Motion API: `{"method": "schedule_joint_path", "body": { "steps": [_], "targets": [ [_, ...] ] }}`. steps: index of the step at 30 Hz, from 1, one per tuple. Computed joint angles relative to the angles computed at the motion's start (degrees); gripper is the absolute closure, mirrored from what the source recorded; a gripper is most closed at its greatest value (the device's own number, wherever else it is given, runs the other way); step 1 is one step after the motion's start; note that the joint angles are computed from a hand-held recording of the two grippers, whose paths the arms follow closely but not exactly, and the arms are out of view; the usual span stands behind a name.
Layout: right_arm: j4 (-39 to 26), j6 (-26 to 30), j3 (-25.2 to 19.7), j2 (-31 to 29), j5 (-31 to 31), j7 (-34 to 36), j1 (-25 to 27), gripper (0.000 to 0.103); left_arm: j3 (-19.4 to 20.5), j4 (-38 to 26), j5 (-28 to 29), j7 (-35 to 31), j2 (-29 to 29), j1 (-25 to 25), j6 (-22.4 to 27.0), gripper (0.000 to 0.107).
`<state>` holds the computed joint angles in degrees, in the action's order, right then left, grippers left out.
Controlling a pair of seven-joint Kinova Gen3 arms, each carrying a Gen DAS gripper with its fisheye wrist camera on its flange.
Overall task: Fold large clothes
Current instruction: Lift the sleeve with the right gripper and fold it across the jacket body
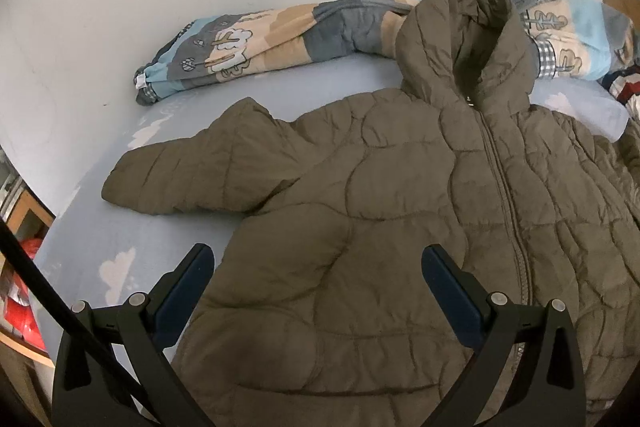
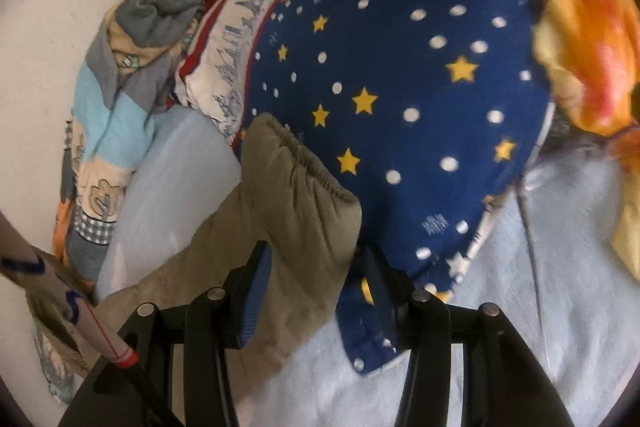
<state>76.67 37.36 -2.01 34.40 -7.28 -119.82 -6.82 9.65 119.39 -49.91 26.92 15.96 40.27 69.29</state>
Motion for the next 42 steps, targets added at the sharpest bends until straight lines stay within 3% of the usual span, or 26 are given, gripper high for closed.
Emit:
{"method": "schedule_joint_path", "body": {
  "steps": [2,4,8,12,16,25,35,42],
  "targets": [
    [-0.19,-0.53,-0.96,0.54,-0.38,1.63,0.58,0.074,-0.01,-0.49,0.09,-0.60,0.58,-0.05,0.22,0.004],
    [1.14,-2.19,0.23,-0.56,0.94,0.83,-0.94,0.084,-0.07,-0.64,-0.02,-0.96,0.79,0.05,0.13,0.004],
    [5.14,-6.44,1.38,-4.85,2.87,-0.69,-2.74,0.086,0.03,-0.13,-0.12,-0.33,-0.03,0.66,0.21,0.004],
    [6.51,-7.20,2.53,-10.17,5.23,-3.08,-4.83,0.087,0.52,1.03,-0.59,1.57,-1.60,1.05,0.37,0.004],
    [5.00,-5.23,2.79,-14.88,8.48,-5.29,-7.72,0.087,1.18,2.20,-0.41,3.17,-3.56,0.49,-0.07,0.004],
    [-2.96,-1.25,-2.25,-21.33,11.54,-6.68,-14.73,0.087,3.34,5.68,-0.22,5.13,-8.31,-0.97,0.37,0.004],
    [-10.49,0.46,-7.41,-17.79,12.28,-5.89,-27.73,0.087,6.01,10.44,2.20,5.93,-15.72,-5.40,-0.48,0.004],
    [-17.13,3.20,-8.83,-8.88,10.98,-2.69,-36.45,0.087,7.42,12.75,3.47,5.20,-18.85,-9.28,-2.21,0.004]
  ]
}}
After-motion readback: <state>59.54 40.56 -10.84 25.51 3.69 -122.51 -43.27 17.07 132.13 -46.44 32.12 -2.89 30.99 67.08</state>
